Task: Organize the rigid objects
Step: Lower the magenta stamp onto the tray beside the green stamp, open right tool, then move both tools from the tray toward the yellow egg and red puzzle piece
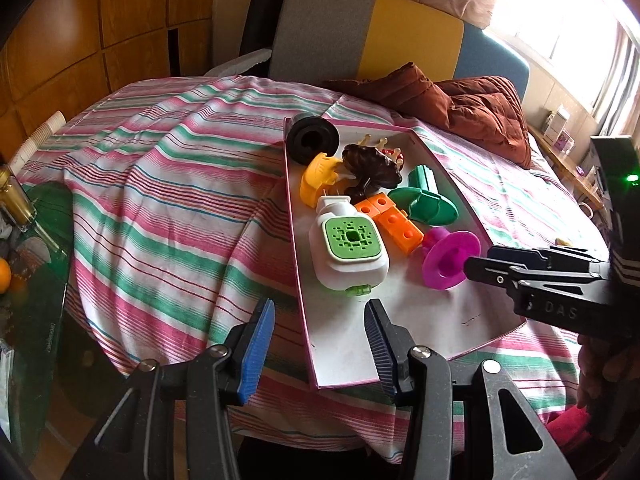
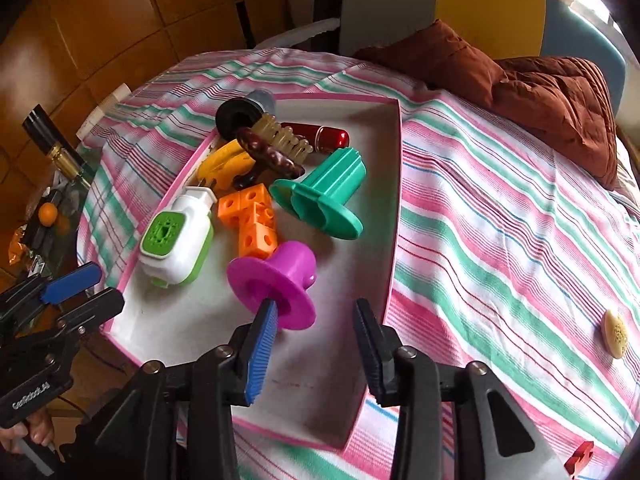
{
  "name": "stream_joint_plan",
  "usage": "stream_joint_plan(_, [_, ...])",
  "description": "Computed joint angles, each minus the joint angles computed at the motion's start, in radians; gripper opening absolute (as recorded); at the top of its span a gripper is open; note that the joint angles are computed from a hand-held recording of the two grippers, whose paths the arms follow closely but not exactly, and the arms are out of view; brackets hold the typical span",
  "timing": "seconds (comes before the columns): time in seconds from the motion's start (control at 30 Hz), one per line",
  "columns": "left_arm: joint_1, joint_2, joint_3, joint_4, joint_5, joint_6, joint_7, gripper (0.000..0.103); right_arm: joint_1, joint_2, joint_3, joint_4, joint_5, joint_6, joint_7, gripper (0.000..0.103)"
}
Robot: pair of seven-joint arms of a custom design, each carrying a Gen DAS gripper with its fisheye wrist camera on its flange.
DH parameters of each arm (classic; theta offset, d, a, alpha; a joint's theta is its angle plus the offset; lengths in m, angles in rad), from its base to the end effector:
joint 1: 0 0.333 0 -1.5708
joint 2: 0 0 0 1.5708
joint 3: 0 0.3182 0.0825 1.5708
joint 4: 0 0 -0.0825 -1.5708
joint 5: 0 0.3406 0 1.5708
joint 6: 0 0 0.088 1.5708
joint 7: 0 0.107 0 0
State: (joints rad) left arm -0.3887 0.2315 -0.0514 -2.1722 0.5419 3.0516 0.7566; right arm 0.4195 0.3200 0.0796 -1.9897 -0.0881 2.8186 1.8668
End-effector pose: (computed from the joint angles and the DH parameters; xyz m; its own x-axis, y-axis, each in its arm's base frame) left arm 0.4991 -0.2779 0.3882 -0.1896 -0.9715 0.1423 -0.7988 0.0684 -0.5977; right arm 0.5394 0.2945 0.3907 0.2896 -0.9515 -0.1037 -0.8536 -0.2077 -0.4778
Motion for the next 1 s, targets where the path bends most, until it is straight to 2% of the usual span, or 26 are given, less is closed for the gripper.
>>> stream_joint_plan(0.43, [-0.016,-0.014,0.018,-0.006,0.067,0.002,-0.051,0.048,-0.003,-0.075,0.003,-0.09,0.011,0.08,0.035,0.039])
stream_joint_plan(0.67, [-0.007,-0.015,0.002,0.0,0.081,-0.007,-0.051,0.048,-0.006,-0.116,-0.007,-0.141,-0.002,0.117,0.072,0.039])
stream_joint_plan(0.9, [-0.013,-0.013,-0.001,0.015,0.115,-0.017,-0.063,0.048,-0.008,-0.174,-0.058,-0.202,-0.097,0.129,0.19,0.039])
stream_joint_plan(1.0, [-0.017,-0.011,-0.001,0.026,0.133,-0.02,-0.066,0.048,-0.033,-0.21,-0.074,-0.233,-0.147,0.118,0.245,0.039])
